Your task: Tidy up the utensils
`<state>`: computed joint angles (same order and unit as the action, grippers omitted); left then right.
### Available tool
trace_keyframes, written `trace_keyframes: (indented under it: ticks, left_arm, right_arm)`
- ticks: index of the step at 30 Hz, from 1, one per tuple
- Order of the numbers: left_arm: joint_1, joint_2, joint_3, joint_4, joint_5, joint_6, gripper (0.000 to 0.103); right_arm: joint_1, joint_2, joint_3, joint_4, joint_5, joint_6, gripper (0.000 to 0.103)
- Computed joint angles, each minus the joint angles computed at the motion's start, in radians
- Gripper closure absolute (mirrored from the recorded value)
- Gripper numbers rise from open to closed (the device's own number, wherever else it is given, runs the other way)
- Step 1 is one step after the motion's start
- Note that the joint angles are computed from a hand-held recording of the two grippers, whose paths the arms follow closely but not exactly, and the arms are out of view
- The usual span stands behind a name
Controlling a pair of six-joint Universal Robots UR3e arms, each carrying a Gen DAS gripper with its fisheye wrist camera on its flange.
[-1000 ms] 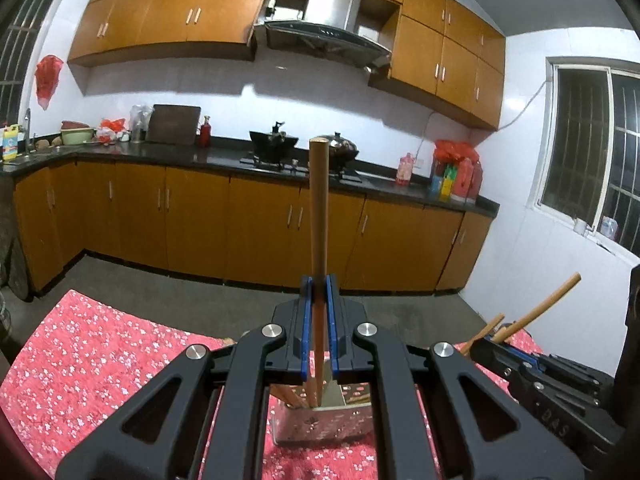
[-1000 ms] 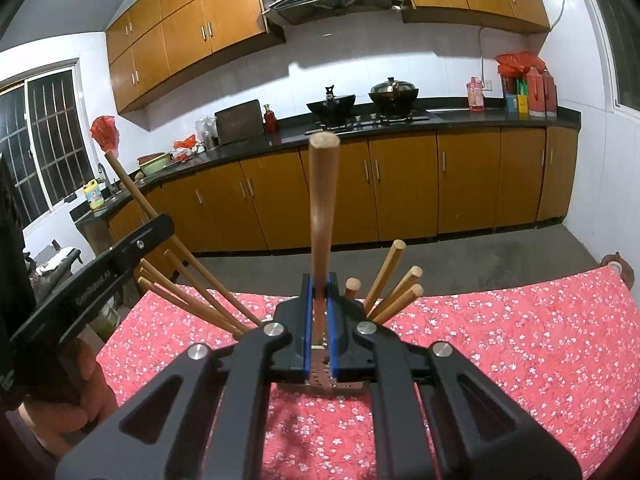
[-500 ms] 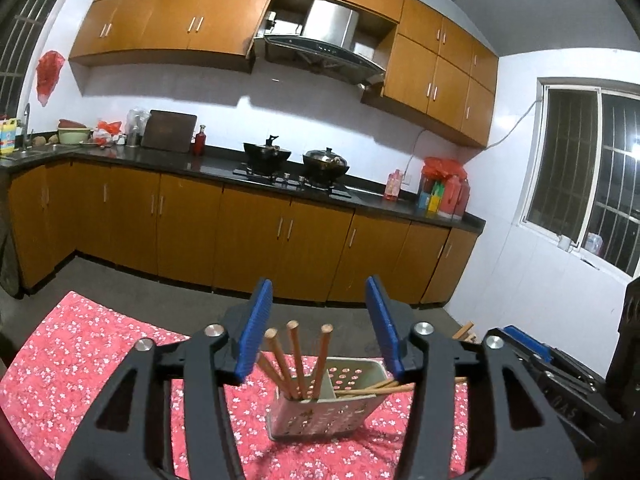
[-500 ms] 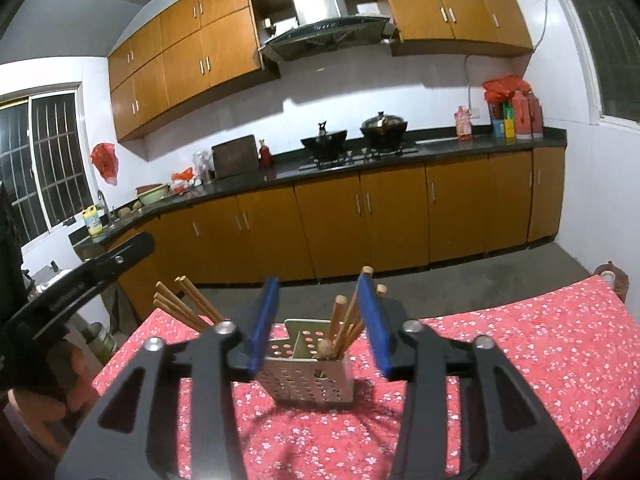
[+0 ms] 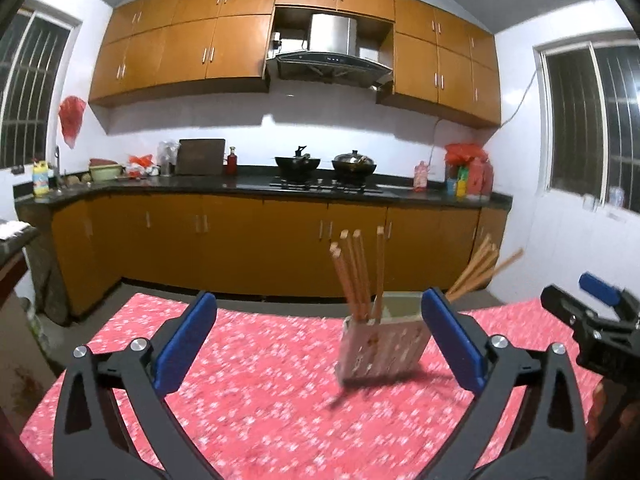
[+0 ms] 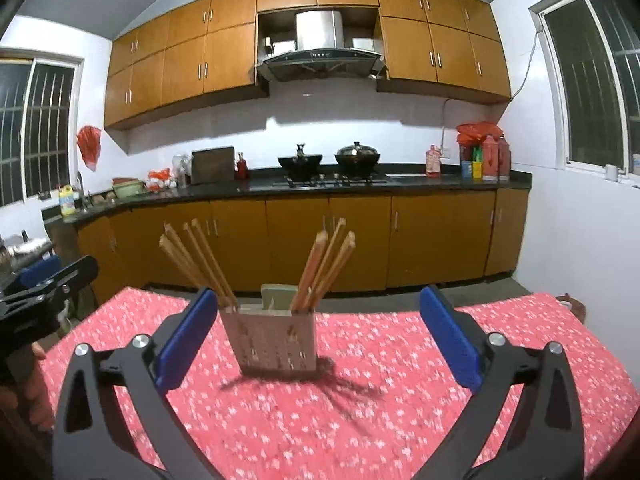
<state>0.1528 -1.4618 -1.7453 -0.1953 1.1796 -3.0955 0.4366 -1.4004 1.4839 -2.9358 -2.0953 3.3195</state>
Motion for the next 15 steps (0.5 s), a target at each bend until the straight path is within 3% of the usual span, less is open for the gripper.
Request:
trace_keyframes:
  ticks: [6,15]
  left_arm:
    - [0.036,0.146,-0.22,0.028,0.002,0.034,0.002]
    - [0.061,0.274,-0.417,0.067,0.031,0.065,0.002]
  right_arm:
    - [0.09,0.003,0.095,-0.067,-0.108,0.015,0.004]
    - [0.192,0.015,0.216,-0.167,-0.214,0.021,0.004]
